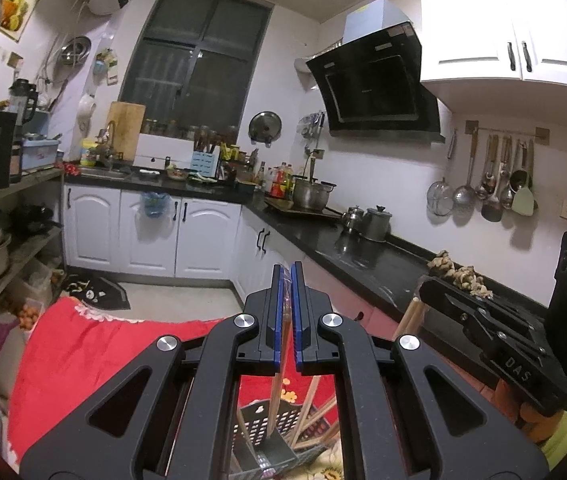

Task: Organize utensils
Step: 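Lower the chopsticks into the caddy compartments, then open both tools to release the chopsticks and withdraw from the caddy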

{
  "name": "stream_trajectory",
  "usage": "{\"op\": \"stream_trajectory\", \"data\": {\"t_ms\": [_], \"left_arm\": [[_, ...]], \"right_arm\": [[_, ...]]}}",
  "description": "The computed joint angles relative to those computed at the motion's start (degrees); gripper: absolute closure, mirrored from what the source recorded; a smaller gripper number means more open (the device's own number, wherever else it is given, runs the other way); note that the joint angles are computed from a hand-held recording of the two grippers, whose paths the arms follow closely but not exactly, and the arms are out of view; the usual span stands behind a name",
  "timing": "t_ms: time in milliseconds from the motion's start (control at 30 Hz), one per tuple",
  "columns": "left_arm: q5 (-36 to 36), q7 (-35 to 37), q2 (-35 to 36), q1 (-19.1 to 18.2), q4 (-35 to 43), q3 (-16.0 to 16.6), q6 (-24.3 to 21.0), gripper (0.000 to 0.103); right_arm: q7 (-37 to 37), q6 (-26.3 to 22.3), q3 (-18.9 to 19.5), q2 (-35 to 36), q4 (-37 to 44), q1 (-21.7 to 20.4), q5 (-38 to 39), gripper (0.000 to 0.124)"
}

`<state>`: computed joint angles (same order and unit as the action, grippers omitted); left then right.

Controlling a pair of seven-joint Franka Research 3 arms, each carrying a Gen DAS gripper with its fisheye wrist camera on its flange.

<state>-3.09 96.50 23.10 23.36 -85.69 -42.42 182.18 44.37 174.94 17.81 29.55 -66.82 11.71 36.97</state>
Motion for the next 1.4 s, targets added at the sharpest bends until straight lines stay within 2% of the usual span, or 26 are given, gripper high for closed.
{"op": "stream_trajectory", "data": {"t_ms": [67, 233, 500, 967, 1133, 1400], "left_arm": [[0.5, -1.0, -0.4, -1.8, -0.1, 2.8, 0.0, 0.101], [1.0, -2.6, -0.8, -3.7, -1.0, 6.6, -0.1, 0.101], [0.0, -2.6, 0.4, -3.9, -1.5, 7.6, -1.6, 0.101], [-2.2, -1.3, 1.8, -3.8, -3.3, 7.4, -2.3, 0.101], [-1.7, -2.6, 1.5, -5.7, -4.0, 10.0, -2.4, 0.101], [-1.9, -2.9, 1.1, -6.0, -5.7, 10.9, -2.6, 0.101]], "right_arm": [[1.6, -0.6, -1.4, 1.4, 1.9, 1.2, -1.3, 0.122], [6.2, -1.2, -4.7, 4.6, 5.6, 3.5, -5.3, 0.122], [13.5, -2.1, -8.5, 8.1, 8.4, 5.5, -11.7, 0.122], [19.3, -4.2, -8.9, 13.3, 13.2, 5.5, -15.7, 0.122], [20.8, -5.3, -9.6, 14.8, 14.7, 5.9, -17.0, 0.121], [25.6, -6.9, -12.5, 15.8, 15.4, 7.1, -19.7, 0.118]]}}
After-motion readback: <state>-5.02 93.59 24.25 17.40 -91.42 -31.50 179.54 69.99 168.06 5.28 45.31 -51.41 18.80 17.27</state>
